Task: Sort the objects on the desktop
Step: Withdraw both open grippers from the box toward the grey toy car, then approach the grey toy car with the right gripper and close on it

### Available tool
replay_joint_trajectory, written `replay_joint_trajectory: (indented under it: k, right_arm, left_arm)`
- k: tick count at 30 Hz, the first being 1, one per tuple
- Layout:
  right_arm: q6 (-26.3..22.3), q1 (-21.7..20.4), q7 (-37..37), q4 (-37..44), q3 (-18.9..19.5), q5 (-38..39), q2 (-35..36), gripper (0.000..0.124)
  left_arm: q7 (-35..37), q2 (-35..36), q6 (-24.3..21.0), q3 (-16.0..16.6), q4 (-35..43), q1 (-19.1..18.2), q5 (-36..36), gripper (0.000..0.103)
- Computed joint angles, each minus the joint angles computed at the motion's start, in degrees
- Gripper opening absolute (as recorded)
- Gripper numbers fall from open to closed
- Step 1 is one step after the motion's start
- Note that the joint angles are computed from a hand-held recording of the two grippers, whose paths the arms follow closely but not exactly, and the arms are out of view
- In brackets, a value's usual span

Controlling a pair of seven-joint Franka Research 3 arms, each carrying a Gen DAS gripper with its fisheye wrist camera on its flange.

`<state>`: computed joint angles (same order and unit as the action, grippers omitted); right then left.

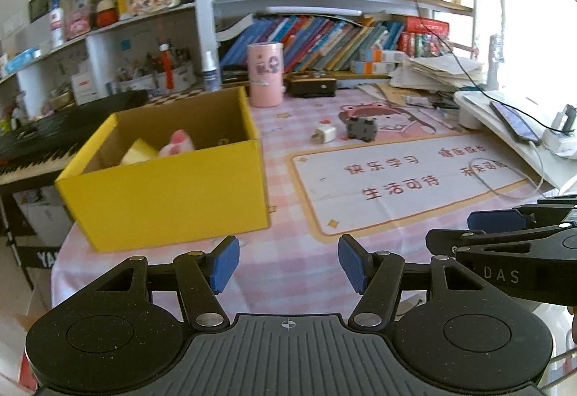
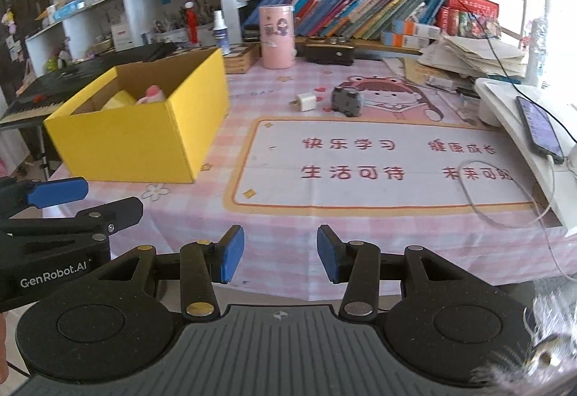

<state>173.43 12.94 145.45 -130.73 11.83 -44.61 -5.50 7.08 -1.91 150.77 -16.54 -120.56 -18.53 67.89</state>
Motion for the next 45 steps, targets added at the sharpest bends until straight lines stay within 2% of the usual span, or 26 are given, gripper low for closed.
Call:
replay_joint_trajectory:
  k: [11, 21, 25, 30, 37, 45]
  right_arm:
    - [-1.3, -1.0, 1.9, 1.4, -2.3, -1.1, 1.4, 0.043]
    - [-0.8, 1.3, -11.2, 5.3, -6.9, 9.6, 6.0, 0.043]
    - [-0.6, 2.0, -19.5, 8.0, -8.6, 16.7, 8.7, 0.043]
    - [-0.2, 1.4, -35.4, 11.7, -8.7, 30.2, 12.0, 0.043]
    - [-1.9, -3.6, -58.9, 18.5, -3.8, 50.4, 17.2, 0.043]
    - [-6.5, -7.0, -76.9, 28.2, -1.0, 64.9, 23.7, 0.043]
  left_arm:
    - [4.3, 7.6, 3.2, 1.9, 7.8, -1.8, 0.2, 0.062]
    - [7.5, 14.7, 2.4, 4.6, 16.3, -4.8, -2.2, 0.062]
    - [8.3, 18.6, 1.1, 6.1, 21.5, -6.5, -3.6, 0.062]
    - [8.9, 23.6, -1.7, 8.1, 28.8, -9.0, -5.7, 0.062]
    - [10.7, 30.1, -7.4, 10.5, 38.7, -12.6, -9.2, 0.062]
    - [12.4, 38.0, -14.8, 13.4, 51.3, -15.9, -13.3, 0.062]
